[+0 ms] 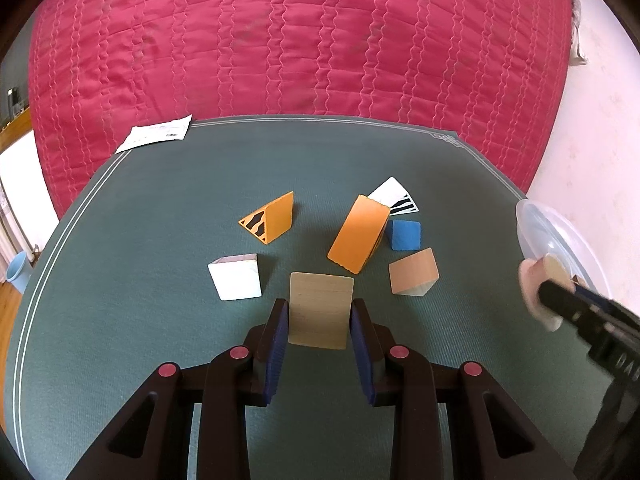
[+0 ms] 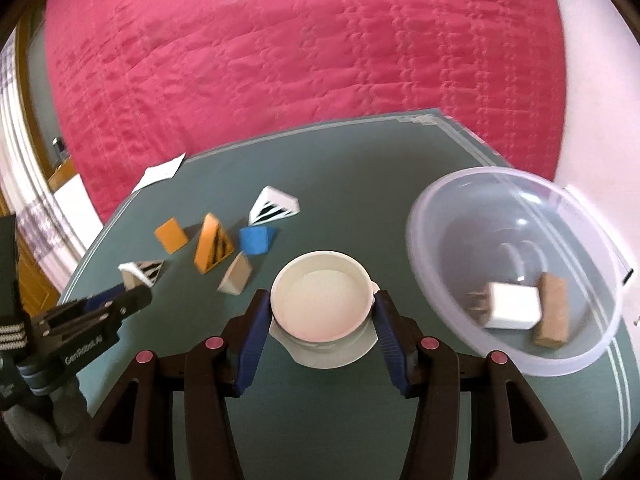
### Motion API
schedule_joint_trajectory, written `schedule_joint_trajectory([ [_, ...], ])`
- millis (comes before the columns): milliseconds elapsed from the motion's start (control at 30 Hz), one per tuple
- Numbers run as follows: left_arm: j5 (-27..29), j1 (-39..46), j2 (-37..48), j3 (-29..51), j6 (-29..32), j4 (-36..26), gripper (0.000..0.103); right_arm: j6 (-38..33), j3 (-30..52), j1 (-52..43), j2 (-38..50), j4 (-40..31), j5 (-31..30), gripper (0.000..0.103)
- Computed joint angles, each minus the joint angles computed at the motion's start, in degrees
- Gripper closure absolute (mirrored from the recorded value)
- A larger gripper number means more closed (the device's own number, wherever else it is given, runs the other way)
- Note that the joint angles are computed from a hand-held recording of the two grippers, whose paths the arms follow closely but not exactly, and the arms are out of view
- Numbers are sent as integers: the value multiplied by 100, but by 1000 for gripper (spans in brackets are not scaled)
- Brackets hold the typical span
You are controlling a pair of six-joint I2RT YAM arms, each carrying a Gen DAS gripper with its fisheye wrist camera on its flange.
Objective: Organize rigid objects
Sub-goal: 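Carry the cup and saucer into the bowl and open the right gripper while the left carries the tan block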
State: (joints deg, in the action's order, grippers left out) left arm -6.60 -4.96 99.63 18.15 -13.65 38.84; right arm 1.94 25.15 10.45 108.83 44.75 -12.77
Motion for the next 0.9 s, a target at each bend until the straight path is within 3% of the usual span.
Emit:
schedule_joint_trajectory([
  [433,-193,-163,123,52,-57,-25,71,-33,68,-1272,-354,-122,-146,50],
  [900,-437,-371,144,158,-107,-219,71,-112,725,-2329,1,-362,-160,50],
])
